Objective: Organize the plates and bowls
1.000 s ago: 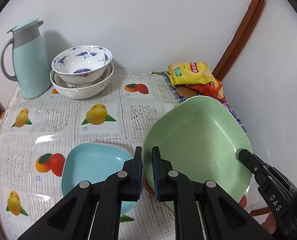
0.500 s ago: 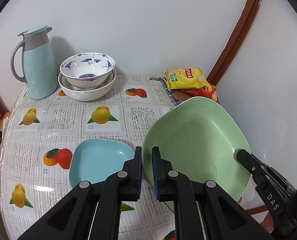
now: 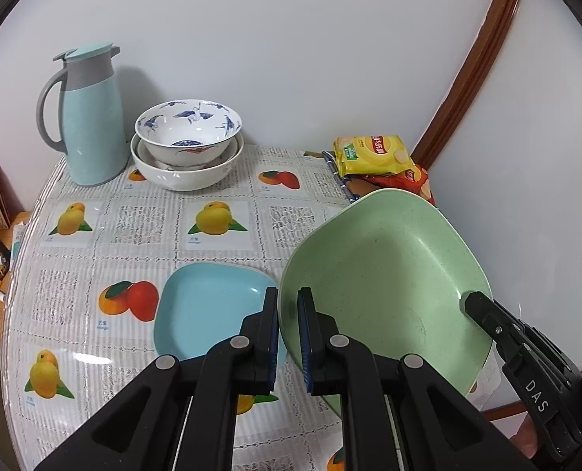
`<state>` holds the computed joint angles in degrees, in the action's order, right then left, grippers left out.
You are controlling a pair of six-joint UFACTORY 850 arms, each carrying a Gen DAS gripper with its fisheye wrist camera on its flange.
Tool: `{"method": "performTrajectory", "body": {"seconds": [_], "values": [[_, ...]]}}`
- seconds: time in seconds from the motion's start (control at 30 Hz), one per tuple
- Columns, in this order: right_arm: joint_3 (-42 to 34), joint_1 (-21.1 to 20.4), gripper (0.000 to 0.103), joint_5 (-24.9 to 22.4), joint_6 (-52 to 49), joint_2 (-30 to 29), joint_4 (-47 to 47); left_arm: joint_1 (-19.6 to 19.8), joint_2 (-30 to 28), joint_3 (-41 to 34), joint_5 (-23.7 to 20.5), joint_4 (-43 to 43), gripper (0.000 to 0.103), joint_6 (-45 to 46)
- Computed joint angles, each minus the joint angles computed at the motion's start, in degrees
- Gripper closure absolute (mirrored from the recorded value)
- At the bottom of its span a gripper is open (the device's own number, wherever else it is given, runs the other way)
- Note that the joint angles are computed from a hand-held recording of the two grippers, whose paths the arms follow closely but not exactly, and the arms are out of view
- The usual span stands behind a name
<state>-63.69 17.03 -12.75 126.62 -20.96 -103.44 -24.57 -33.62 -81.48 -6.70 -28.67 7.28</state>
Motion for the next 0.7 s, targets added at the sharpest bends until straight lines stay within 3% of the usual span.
{"method": "performTrajectory", "body": {"seconds": [0.7], "values": [[-0.5, 2.1, 0.096, 0.0, -0.5, -1.1, 1.3, 1.3, 1.4, 3.1, 0.6, -6.6, 0.093, 5.5]]}}
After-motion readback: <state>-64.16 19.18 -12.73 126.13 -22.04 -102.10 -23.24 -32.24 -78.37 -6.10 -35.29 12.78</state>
